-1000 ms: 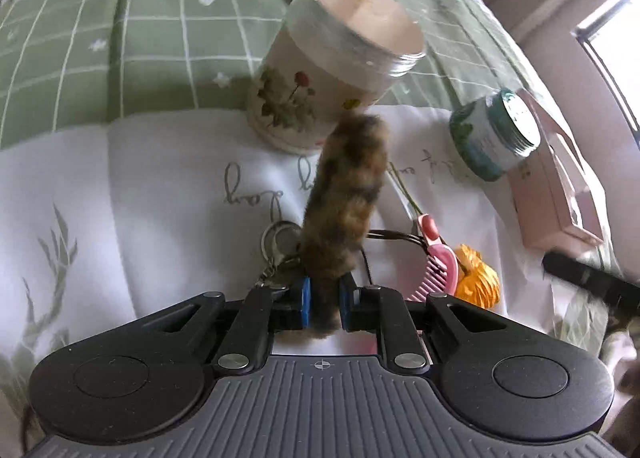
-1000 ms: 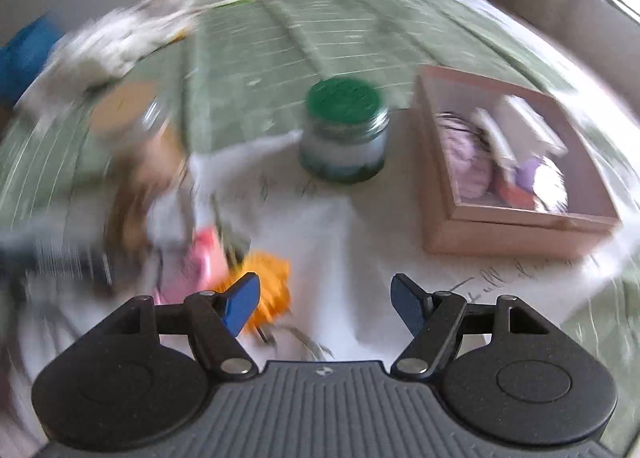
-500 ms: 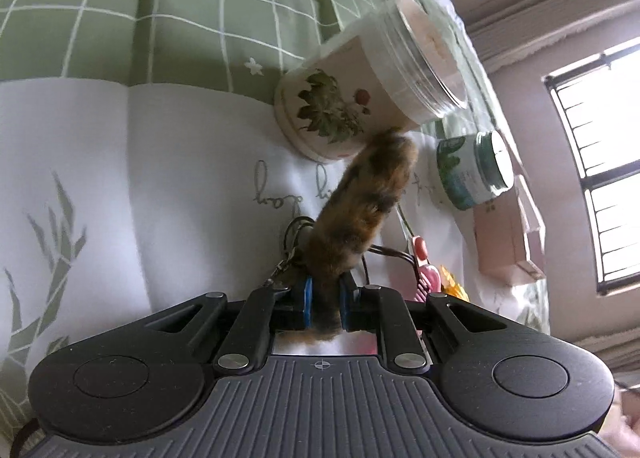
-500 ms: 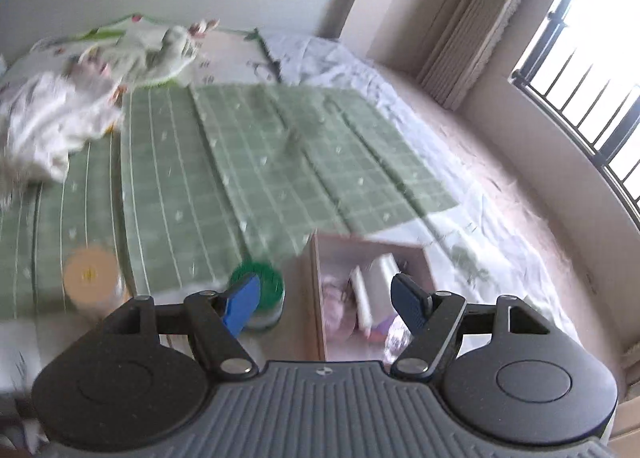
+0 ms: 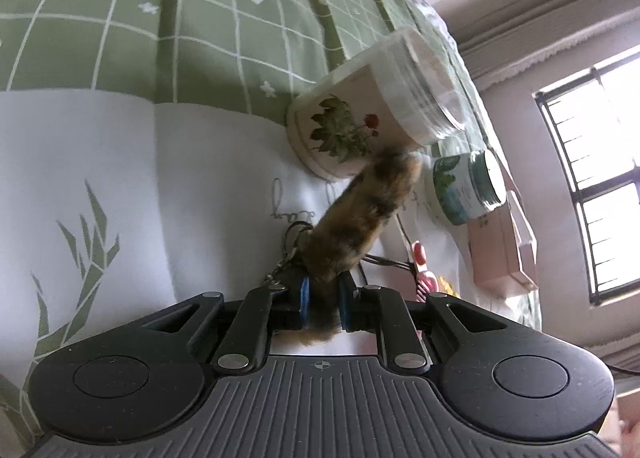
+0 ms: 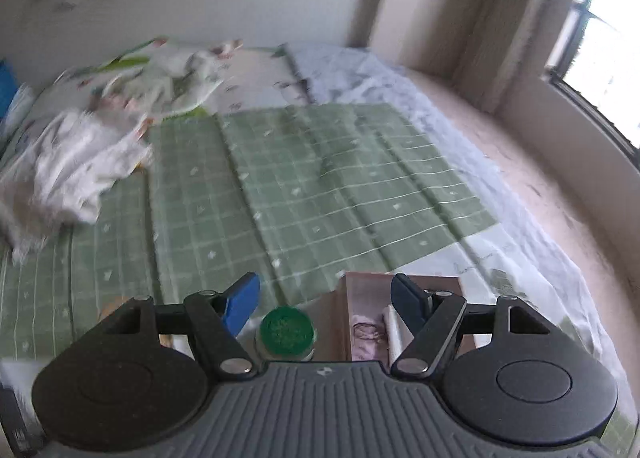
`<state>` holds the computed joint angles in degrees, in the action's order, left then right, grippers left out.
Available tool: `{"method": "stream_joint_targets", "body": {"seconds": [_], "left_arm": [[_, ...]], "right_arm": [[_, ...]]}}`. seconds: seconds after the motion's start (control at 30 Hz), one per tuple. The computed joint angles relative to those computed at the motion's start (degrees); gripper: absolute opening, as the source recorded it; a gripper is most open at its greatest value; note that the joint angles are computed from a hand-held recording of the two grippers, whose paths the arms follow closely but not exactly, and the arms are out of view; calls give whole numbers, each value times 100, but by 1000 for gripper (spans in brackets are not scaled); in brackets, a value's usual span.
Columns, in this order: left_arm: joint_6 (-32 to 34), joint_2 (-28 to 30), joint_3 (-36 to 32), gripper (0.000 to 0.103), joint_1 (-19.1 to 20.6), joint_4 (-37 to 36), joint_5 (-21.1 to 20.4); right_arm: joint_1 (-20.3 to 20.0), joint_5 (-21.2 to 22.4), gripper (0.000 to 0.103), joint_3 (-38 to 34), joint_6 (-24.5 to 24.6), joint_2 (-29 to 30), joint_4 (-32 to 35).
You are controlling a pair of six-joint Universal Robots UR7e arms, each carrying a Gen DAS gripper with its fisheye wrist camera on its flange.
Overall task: Organize soft objects
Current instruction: 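Lift the fuzzy tail keychain with the left tool and hold it above the bed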
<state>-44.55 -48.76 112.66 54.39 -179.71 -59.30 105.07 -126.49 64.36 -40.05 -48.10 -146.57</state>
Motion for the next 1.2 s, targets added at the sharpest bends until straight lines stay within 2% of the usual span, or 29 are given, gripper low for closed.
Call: {"method": "stream_joint_targets", "body": {"seconds": [0.13,0.23,0.33,0.4,0.47,0.53,0.63,0.73,0.8,0.87,0.9,0.97,1.03,1.1,1.13,1.2], "left_arm": [[32,19,-68,17,-68,150,94],[217,119,-188,17,-191,172,318],[404,243,-329,18,-268,240,589],[448,307,-429,20,-304,424,771],[405,332,-488,20,-356,545,900],[535,322,-447,20,-428,384,1027],[748,386,-415,20,-425,-107,1043],[700,468,-566,21,-423,203,1264],[867,539,-692,21,-440,559,1311],[1101,559,-772,21,-394,761,979],[1216,584,-837,21,-358,883,723],[1461,658,-957,22,-346,1039,510],[1788,738,-1018,22,-422,955,595],[2015,785,-961,22,-551,472,852],[2055,804,-939,22,-603,140,950],[2052,829,-948,22,-687,-340,1166]], "right_arm": [[-275,700,73,568,-292,-326,481],[-509,1165,73,813,-422,-449,1181],[-735,1589,73,1051,-654,-522,1515],[-887,1849,73,1331,-1004,-587,1324],[-1041,2047,73,1647,-1434,-614,746],[-1238,2314,73,1895,-1534,-689,278],[-1562,2662,73,1856,-1463,-814,543],[-1673,2602,73,1787,-1669,-795,373],[-1714,2744,73,1550,-1550,-731,520],[-1698,2849,73,1168,-1236,-635,977],[-1691,2933,73,1041,-1153,-609,1105],[-1665,3159,73,911,-1102,-643,1215],[-1642,3384,73,876,-1017,-717,1223],[-1636,3552,73,786,-746,-736,1363],[-1628,3552,73,751,-622,-721,1408],[-1566,3265,73,844,-489,-691,1175]]}}
